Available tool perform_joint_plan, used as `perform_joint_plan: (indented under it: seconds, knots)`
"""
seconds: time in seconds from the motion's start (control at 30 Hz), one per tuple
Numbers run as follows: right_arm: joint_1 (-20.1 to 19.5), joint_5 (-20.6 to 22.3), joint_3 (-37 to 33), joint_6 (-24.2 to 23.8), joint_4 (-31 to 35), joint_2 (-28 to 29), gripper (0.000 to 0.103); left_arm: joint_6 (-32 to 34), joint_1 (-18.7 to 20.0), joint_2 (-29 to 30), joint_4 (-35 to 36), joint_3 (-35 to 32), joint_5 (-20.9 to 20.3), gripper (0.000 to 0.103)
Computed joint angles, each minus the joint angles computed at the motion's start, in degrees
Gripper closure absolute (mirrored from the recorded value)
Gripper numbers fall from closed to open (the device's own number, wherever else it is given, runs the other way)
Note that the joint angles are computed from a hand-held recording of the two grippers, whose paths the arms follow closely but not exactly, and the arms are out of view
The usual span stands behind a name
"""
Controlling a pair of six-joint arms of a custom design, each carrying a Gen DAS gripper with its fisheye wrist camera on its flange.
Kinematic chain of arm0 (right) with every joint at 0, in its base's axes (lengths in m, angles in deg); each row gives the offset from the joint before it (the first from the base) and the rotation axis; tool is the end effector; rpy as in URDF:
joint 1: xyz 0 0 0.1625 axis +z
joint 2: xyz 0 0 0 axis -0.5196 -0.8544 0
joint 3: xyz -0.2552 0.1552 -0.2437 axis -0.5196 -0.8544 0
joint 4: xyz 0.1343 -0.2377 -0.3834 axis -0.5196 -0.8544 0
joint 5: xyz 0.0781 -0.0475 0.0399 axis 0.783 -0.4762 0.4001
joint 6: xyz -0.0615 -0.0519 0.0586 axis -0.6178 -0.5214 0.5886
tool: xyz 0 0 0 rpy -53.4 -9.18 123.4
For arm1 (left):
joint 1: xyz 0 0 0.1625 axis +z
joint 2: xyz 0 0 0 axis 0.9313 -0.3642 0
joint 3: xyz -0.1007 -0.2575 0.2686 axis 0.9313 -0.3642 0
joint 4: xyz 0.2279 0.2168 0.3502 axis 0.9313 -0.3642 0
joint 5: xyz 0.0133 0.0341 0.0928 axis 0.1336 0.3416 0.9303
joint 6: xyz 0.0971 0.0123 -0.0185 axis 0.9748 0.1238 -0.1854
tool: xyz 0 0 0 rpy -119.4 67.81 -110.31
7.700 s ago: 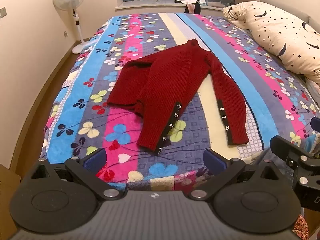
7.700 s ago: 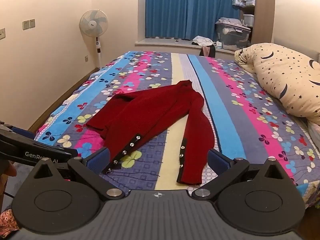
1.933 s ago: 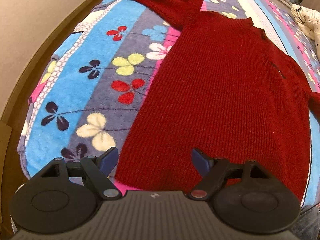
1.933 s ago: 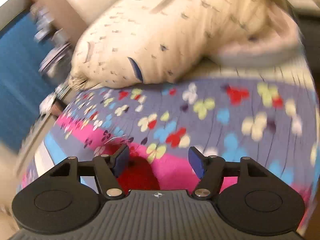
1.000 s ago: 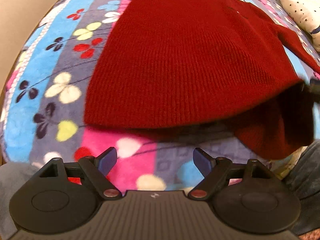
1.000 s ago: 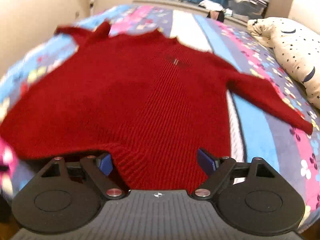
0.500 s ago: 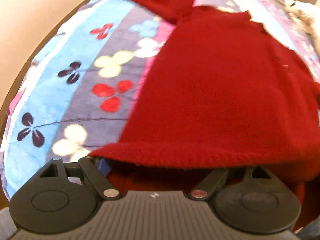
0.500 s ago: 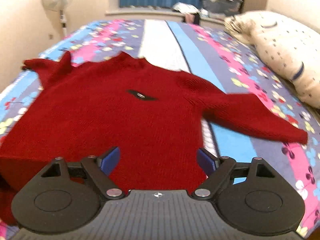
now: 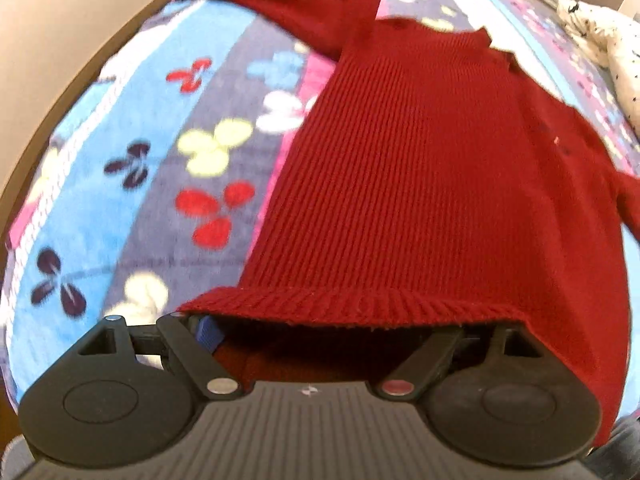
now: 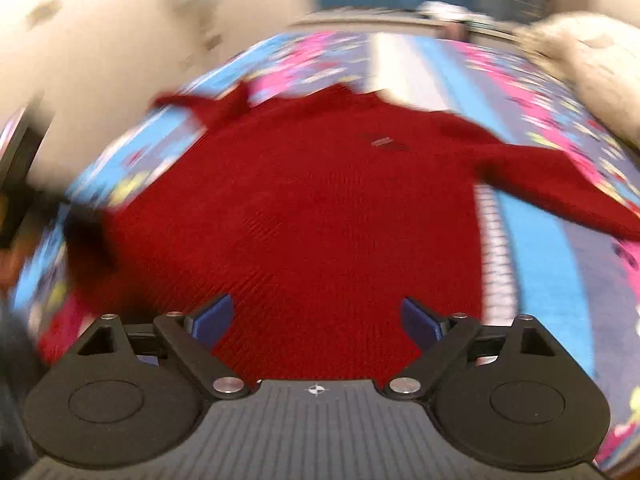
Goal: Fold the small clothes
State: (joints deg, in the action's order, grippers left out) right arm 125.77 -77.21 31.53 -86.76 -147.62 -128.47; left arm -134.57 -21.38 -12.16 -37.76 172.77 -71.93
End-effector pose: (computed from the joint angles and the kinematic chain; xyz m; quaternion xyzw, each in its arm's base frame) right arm 0.1302 -0.5392 0.3563 0.2516 -0.8789 0.2628 0.3084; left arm -0.3113 -0.6430 0.1632 0.0198 0.9082 -0.2191 0.3560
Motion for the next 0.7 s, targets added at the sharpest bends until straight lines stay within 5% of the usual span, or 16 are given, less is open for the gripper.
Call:
perform_joint_plan:
  seconds: [0.1, 0.23, 0.4, 0.53, 0.6, 0.7]
  knots:
    - [0.77, -3.72, 2.09, -3.06, -1.31, 1.94, 0.01, 0.82, -0.16, 0.55, -0.62, -1.32, 0.54, 0.016]
    - [1.17, -12.13, 4.13, -11.78, -19.2, 7.51, 0.011, 0.78, 0.23, 0.24, -1.22, -1.64, -0.41, 0.016]
    - [-1.52, -18.5, -0.73, -2.81, -25.72, 9.79, 0.011, 0.01, 1.26, -1.99, -2.29, 0.6, -2.35, 0.016]
    - [-3.56, -26.72, -3.74, -9.19, -34.52, 13.36, 0.012, 0.77, 1.57, -4.14, -2.91, 3.53, -3.77, 0.017]
    - [-4.75, -27.96, -4.68, -5.16, -34.34, 12.19, 0.007, 2.8, 1.54, -5.36, -3.89, 5.28, -4.33, 0.018]
    - [-9.02, -18.54, -3.15, 11.85, -18.69, 4.57, 0.013, 5.49, 1.5, -6.84, -5.18, 7.54, -4.93, 0.019]
